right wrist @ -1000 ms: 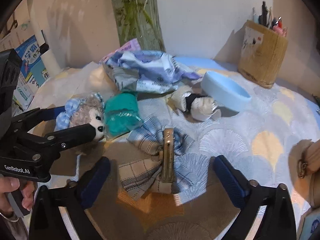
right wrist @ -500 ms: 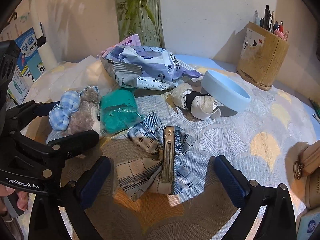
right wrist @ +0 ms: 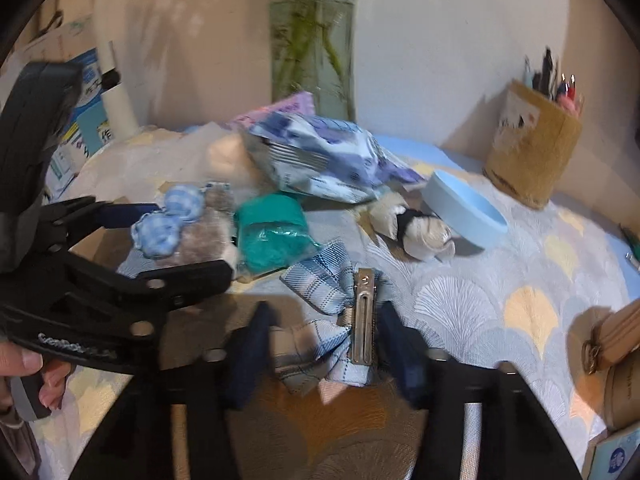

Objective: Organize soft objects
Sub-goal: 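Grasp the checked scrunchie and plush with the left tool while the right tool grasps the checked cloth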

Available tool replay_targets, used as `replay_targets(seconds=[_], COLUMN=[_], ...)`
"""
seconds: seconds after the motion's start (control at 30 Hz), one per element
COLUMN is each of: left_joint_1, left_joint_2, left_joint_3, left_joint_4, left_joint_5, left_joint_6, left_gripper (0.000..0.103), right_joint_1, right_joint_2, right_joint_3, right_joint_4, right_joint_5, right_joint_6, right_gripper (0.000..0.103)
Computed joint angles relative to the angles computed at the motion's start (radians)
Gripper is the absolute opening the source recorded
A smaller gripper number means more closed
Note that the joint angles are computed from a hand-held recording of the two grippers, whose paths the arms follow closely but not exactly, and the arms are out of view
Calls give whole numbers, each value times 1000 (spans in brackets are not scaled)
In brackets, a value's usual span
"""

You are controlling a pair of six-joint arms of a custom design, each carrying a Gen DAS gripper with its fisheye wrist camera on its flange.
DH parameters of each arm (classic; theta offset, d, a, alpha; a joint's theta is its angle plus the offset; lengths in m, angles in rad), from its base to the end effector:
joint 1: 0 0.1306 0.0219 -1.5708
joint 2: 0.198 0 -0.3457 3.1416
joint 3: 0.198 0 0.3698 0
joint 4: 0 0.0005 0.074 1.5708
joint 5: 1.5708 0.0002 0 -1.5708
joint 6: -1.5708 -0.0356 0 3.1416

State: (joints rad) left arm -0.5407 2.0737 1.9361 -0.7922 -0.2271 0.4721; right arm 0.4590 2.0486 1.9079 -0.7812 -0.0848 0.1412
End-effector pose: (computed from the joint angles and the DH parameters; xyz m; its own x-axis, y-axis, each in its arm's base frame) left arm 0.5834 -0.3415 0.2568 -0.7876 -0.0440 -0.6146 0.0314 0.9933 -0.1112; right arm 0.5998 0.2992 0.2611 -0.6386 -0.4720 -0.6078 -0.5830 0.8123 -0.0182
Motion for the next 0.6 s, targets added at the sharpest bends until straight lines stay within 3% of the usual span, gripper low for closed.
replay_targets(seconds=[0.03, 0.2, 0.27, 0.33, 0.4, 0.6], left_joint_1=[2, 6, 6, 7, 11, 18], left_joint_2=[-7, -40, -68, -77, -76, -122], left_joint_3=[-12, -69, -117, -135, -136, -214], left_joint_4=[15, 80, 147, 177, 177, 271], left_joint_5=[8, 36, 72, 98, 111, 106], left_joint_6=[3, -5, -22, -34, -26, 2], left_gripper=[103, 97, 54, 48, 48, 48], right_joint_1=[1, -30, -42, -48, -52, -55], right_joint_2=[2, -9, -7, -17, -23, -40], right_joint_3=[3, -11, -10, -26, -35, -67], right_joint_4=[-1, 20, 22, 41, 51, 95], right_joint_5=[-6, -128, -159, -187, -180, -159], right_joint_6=[1, -50, -78, -93, -101, -178], right_gripper=[31, 26, 26, 25, 25, 25])
